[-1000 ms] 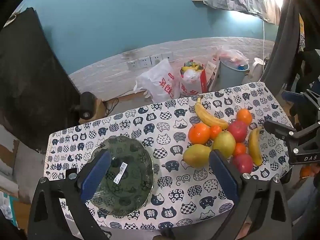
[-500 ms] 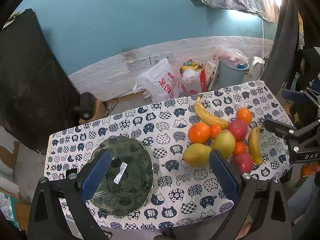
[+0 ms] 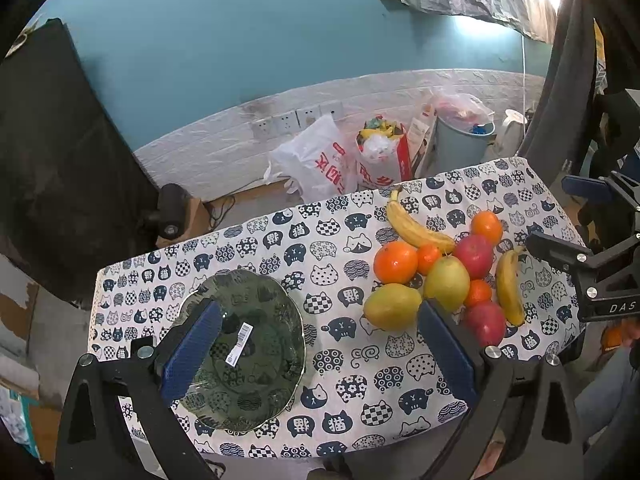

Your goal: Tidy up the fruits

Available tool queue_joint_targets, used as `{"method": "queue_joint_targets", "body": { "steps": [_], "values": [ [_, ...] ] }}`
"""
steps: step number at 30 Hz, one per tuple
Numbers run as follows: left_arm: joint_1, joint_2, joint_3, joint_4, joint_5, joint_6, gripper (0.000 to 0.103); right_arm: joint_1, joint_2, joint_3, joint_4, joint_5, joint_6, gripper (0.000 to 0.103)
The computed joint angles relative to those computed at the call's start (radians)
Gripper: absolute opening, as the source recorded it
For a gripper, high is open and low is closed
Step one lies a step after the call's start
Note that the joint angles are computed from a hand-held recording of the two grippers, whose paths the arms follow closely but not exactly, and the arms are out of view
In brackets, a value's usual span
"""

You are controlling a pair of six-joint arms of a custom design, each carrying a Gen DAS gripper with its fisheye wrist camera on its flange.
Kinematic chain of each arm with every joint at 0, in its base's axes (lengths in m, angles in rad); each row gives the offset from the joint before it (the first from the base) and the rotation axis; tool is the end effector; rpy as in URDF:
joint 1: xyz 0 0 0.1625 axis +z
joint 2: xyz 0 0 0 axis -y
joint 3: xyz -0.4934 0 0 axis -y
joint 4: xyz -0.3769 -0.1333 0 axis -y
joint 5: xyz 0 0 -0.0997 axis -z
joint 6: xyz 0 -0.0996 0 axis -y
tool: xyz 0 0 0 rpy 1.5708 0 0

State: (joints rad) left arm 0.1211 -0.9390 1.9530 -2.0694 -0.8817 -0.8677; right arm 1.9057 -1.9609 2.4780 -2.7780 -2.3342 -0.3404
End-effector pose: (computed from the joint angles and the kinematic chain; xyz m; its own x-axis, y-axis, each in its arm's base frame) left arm -0.5117 -0.2604 0.1247 -0.5180 0.4397 -0.7337 0.7247 0.6813 -0.1034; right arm 0.1472 -0.2269 0.4405 -0.6949 -0.0752 0.7151 -0.5150 0.7460 -0.4221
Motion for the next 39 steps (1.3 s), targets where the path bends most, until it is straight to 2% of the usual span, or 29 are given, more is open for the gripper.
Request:
{"method": "queue_joint_targets", "body": {
  "steps": [39],
  "values": [
    [-0.01, 0.003, 0.012, -0.001, -0.01, -0.01, 0.1, -0.009, -0.009, -0.003, 0.013, 0.004, -0.003, 0.099]
  ]
}}
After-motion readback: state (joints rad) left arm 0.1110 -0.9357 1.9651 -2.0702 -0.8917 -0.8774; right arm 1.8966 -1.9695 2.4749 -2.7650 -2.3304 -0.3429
